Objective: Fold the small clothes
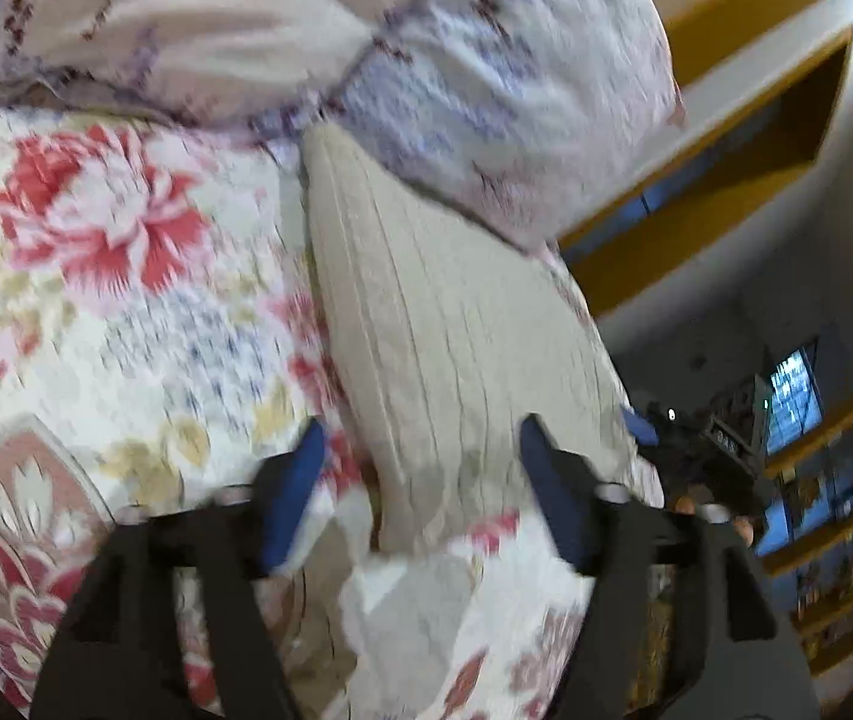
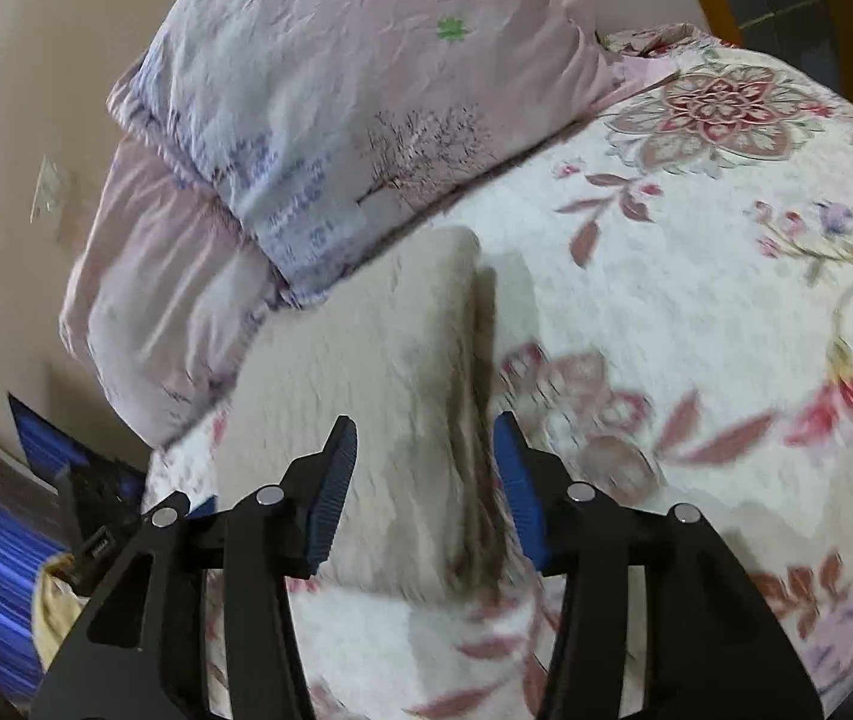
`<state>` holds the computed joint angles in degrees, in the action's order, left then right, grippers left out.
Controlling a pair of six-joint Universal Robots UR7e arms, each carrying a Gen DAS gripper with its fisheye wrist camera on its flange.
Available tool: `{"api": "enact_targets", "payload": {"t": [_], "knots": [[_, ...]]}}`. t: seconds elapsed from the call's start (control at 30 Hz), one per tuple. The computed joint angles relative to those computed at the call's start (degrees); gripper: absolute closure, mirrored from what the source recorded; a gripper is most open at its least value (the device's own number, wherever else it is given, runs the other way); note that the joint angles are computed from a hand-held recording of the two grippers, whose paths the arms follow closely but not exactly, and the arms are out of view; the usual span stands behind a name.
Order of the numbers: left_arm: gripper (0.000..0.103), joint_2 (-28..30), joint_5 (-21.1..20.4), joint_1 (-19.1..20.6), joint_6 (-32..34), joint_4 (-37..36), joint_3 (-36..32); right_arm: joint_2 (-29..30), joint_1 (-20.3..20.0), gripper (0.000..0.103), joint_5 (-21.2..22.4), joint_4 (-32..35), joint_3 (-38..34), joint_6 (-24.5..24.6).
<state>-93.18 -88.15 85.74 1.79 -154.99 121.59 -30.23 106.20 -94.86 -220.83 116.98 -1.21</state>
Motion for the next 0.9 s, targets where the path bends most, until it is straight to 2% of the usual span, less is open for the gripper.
{"api": "enact_targets", "payload": {"t": [0.13,0.17,0.2,0.27,0.33,0.43,0.5,0.6,0.63,0.67,0.73,0.77,0.9], "knots": [[0.025,2.75,2.07,-0.68,-1.57,-1.32,-2.16,1.11,0.78,0.054,-2.04,7.75,-6.11,2.59],[0.025,3.53,2.86,-0.89,-1.84,-1.77,-2.59,1.68,1.13,0.077,-2.72,9.76,-7.78,2.39],[0.024,4.35,3.54,-1.13,-2.13,-2.06,-3.03,2.15,1.5,0.093,-3.27,9.96,-8.66,1.44],[0.023,5.4,4.57,-1.33,-2.81,-2.32,-3.59,3.51,2.85,0.093,-6.06,5.56,-9.37,-1.42],[0.022,6.31,4.39,-1.18,-3.24,-3.09,-3.87,4.19,3.29,0.094,-8.63,2.8,-9.66,-1.88],[0.022,6.81,3.56,-0.9,-2.94,-2.59,-4.16,4.73,1.87,0.094,-11.01,6.89,-10.77,1.28],[0.021,7.51,3.04,-0.76,-2.84,-2.1,-4.78,5.07,1.58,0.093,-10.93,6.78,-10.94,0.91],[0.018,7.99,2.01,-0.27,-3.52,-1.49,-5.45,3.57,2.13,0.087,-11.36,9.18,-10.64,0.93],[0.017,8.13,1.28,0.01,-3.83,-1.36,-5.72,2.79,2.12,0.076,-10.66,9.41,-10.1,1.51],[0.017,8.26,0.56,0.22,-3.98,-1.34,-5.99,2.34,2.09,0.057,-10.07,8.91,-9.64,1.83],[0.016,8.43,-0.26,0.46,-4.11,-1.59,-6.36,2.11,2.05,0.035,-8.21,5.13,-8.86,1.26],[0.016,8.65,-0.74,0.6,-4.19,-1.69,-6.7,2.07,2.11,0.033,-8.08,4.37,-8.89,1.06],[0.015,9.03,-1.31,0.76,-4.58,-0.93,-7.74,0.93,0.71,0.033,-5.42,9.25,-9.61,3.87]]}}
